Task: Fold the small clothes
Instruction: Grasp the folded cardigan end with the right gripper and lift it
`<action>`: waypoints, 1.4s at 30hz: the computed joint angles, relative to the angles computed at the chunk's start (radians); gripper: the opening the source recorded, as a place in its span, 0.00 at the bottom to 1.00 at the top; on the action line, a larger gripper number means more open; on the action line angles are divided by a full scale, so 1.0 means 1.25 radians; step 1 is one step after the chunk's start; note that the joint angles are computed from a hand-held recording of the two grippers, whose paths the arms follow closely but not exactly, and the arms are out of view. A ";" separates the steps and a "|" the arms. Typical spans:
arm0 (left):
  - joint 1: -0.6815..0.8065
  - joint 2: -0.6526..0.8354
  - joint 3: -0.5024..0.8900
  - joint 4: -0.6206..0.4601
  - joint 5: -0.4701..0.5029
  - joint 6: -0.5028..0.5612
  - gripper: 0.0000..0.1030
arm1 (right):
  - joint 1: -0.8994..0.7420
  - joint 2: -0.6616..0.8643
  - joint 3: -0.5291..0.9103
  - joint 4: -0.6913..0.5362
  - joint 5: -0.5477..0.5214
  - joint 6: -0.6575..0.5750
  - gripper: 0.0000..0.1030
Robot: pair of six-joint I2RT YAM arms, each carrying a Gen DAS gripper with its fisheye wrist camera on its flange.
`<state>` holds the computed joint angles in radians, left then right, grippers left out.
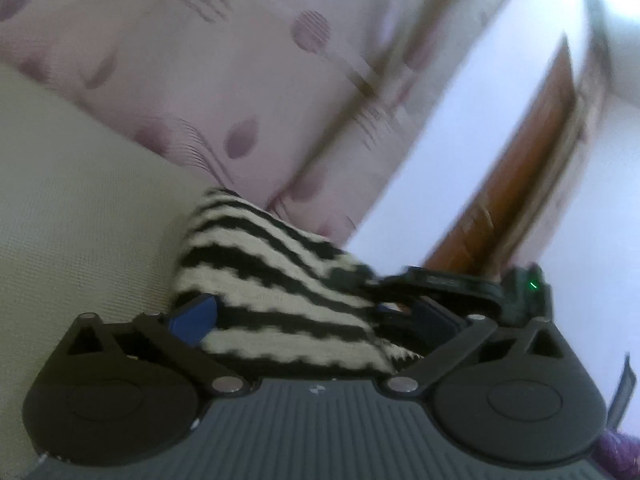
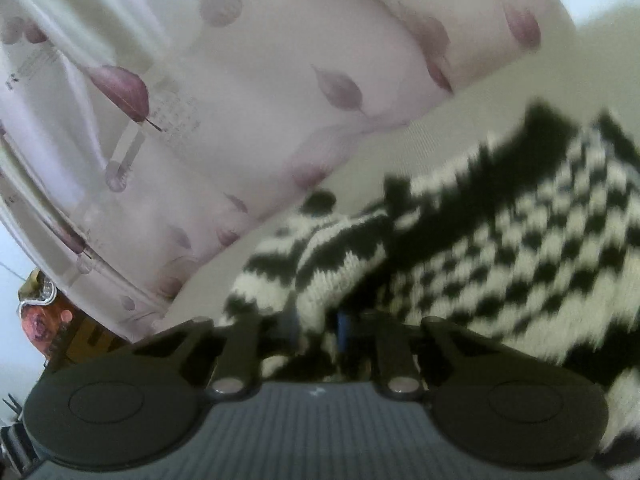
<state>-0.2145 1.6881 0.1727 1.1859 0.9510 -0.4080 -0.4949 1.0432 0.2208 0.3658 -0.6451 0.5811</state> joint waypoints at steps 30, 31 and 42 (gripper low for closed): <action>-0.126 -0.140 0.084 -0.154 -0.071 0.031 0.87 | -0.397 0.346 0.374 -0.402 -0.238 -0.491 0.19; -0.155 -0.138 0.104 -0.162 -0.078 0.050 0.81 | -0.410 0.356 0.378 -0.396 -0.266 -0.473 0.21; -0.381 -0.009 0.218 -0.371 -0.130 0.280 0.56 | -0.356 0.443 0.425 -0.302 -0.270 -0.342 0.17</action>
